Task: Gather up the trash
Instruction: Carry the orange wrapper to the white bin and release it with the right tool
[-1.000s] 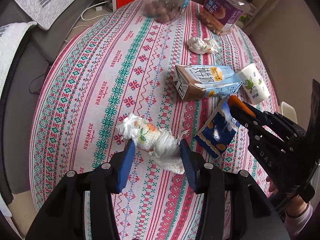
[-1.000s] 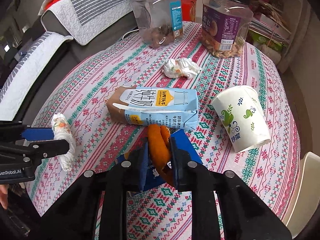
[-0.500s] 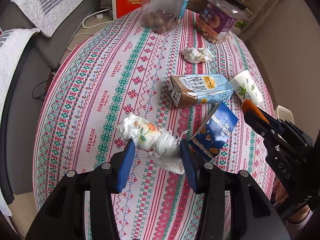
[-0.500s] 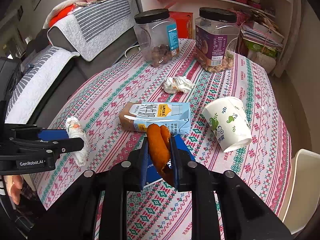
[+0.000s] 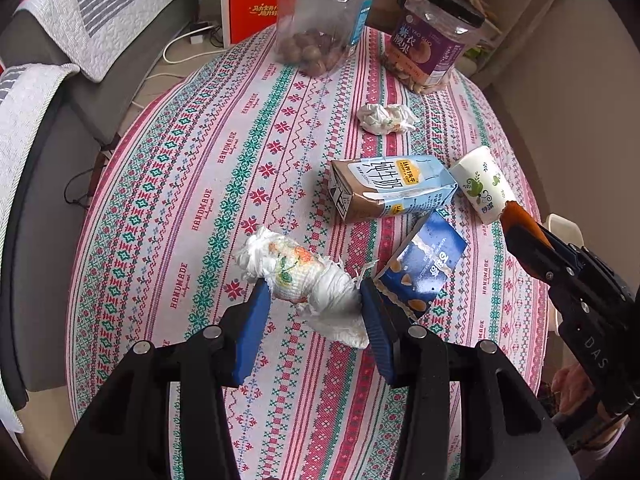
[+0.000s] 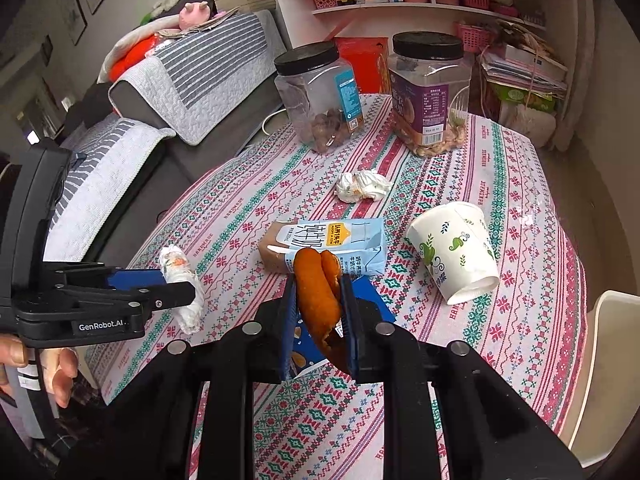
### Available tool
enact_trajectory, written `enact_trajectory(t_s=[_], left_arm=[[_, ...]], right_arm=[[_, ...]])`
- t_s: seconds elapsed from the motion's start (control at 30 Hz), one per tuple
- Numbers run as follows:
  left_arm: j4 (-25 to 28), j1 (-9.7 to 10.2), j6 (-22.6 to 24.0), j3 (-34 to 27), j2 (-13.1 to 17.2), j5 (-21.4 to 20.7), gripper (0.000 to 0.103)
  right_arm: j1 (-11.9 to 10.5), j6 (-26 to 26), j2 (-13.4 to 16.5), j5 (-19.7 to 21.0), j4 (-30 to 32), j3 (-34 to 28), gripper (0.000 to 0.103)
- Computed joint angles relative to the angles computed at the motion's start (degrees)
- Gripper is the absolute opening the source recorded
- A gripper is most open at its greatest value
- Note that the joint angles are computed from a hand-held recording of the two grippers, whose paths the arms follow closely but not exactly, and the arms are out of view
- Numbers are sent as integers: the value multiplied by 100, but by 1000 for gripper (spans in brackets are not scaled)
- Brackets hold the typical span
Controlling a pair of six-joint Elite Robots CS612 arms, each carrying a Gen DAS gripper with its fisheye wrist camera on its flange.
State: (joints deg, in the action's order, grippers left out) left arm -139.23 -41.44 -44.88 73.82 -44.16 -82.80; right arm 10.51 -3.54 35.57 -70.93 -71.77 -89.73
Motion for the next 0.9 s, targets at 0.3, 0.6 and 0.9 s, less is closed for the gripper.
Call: enact_trajectory(t_s=[0.3,0.6,0.9], left_arm=[[-90,0,-8,-27,2,9,46],[-421,18,-84,165,-145,123,46],[-371,32,-72,221,-160,98,46]], right_arm=[[-13,-52,11,-67,-1,-99,20],[20,-64,53,-245,45,-110,20],[46,-121,48,-249,21,-83,20]])
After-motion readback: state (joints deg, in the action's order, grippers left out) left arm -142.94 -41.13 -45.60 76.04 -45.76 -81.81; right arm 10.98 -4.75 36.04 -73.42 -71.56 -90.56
